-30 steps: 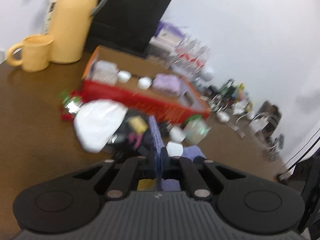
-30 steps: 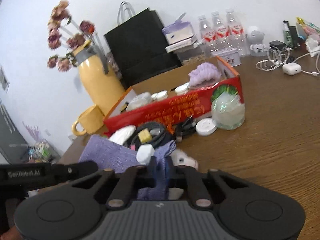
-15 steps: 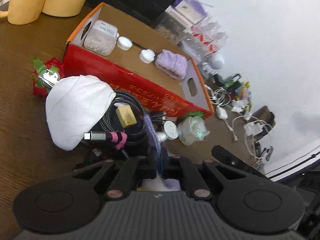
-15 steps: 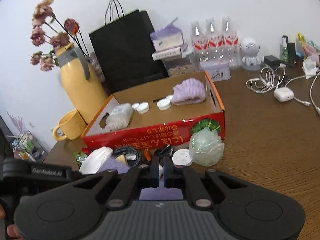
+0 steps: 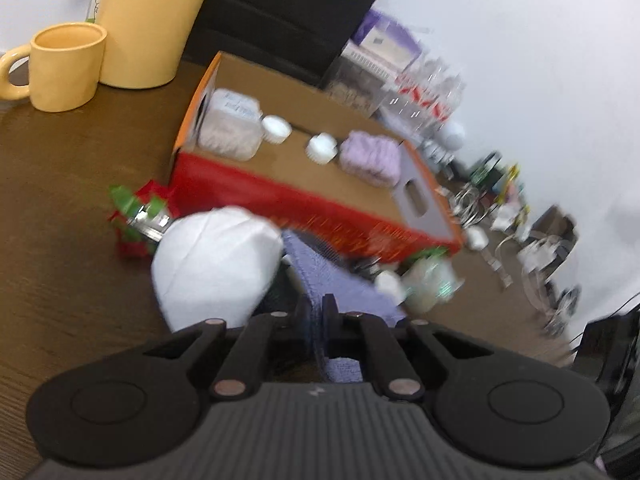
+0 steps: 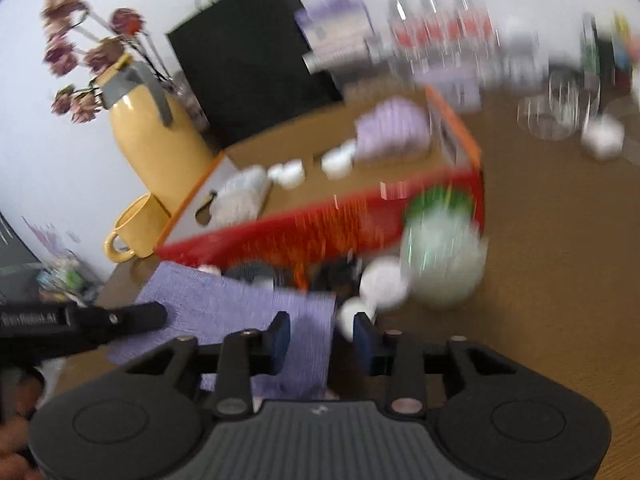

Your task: Organize objects

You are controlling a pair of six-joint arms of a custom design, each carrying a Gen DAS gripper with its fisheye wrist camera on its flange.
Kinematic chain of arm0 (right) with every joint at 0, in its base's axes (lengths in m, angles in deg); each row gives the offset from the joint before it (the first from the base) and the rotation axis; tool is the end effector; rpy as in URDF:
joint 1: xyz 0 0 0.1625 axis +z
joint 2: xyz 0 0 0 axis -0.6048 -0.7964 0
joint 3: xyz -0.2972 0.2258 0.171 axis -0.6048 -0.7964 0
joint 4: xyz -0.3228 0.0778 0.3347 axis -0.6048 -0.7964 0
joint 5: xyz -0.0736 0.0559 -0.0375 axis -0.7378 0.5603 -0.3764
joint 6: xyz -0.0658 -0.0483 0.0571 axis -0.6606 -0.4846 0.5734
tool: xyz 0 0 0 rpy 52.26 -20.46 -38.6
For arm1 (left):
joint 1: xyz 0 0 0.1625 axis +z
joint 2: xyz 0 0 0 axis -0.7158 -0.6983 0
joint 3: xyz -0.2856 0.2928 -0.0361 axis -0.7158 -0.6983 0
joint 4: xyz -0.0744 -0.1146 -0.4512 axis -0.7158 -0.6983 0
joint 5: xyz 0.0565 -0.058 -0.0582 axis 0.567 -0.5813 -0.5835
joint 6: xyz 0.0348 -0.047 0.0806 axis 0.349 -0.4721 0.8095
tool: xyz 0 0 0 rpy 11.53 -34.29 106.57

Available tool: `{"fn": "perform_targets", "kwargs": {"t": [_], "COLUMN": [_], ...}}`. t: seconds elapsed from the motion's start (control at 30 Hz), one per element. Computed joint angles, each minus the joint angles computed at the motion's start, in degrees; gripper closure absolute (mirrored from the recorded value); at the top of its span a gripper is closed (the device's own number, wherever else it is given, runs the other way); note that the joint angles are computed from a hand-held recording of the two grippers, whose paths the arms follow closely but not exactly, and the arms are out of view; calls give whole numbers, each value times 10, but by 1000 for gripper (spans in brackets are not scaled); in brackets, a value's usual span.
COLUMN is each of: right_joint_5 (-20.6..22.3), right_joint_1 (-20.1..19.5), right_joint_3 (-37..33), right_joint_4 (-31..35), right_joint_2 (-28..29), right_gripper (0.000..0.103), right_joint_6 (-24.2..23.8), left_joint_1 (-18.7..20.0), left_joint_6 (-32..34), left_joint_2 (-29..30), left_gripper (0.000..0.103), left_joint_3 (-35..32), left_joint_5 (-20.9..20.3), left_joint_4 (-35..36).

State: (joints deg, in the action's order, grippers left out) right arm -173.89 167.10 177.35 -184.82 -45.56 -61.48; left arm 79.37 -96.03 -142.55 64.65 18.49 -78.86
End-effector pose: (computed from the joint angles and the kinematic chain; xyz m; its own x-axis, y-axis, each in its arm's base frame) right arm 0.2447 -0.1962 0.0905 -0.9362 0.1440 0.3207 -0.1491 0.6636 -0.7331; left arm -0.1120 -0.2816 0.2479 -0.8994 0.3706 -0.2320 0.4341 0.8200 -0.3730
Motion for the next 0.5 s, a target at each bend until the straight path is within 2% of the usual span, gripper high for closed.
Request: {"fn": "perform_targets", "kwargs": {"t": [0.07,0.17,0.23,0.27,0.4,0.43,0.5], "right_joint_5": [45,72,55,43,3,-6,-30], "right_joint_1": [-28,-50,-42,-31,20,35,58], "right_joint_3": [10,9,5,4,-2,-5,-18], "right_joint_4": [-59,-102,-122,-126,-145,-146,-143], "right_joint_2": [25,51,64,63,57,53,49], "right_gripper": [68,75,94,98,100,100,100], "right_joint_6": [-6,-16,-5,-3,-21,-25,-36], "left_joint_1": [5,11,-3,-12,-68,-75,-73], "left_joint_6": [7,31,38,41,41,46,73], "left_joint_2": [3,-6,-25,-38,-93,-94,-59], "left_gripper": [97,97,97,97,98,98,98], "left_joint_3": [5,9,10,11,15,14,1], "left_joint_5": [6,4,16,20,42,44,41], "left_joint_4": [4,1,19,29,64,59,9]}}
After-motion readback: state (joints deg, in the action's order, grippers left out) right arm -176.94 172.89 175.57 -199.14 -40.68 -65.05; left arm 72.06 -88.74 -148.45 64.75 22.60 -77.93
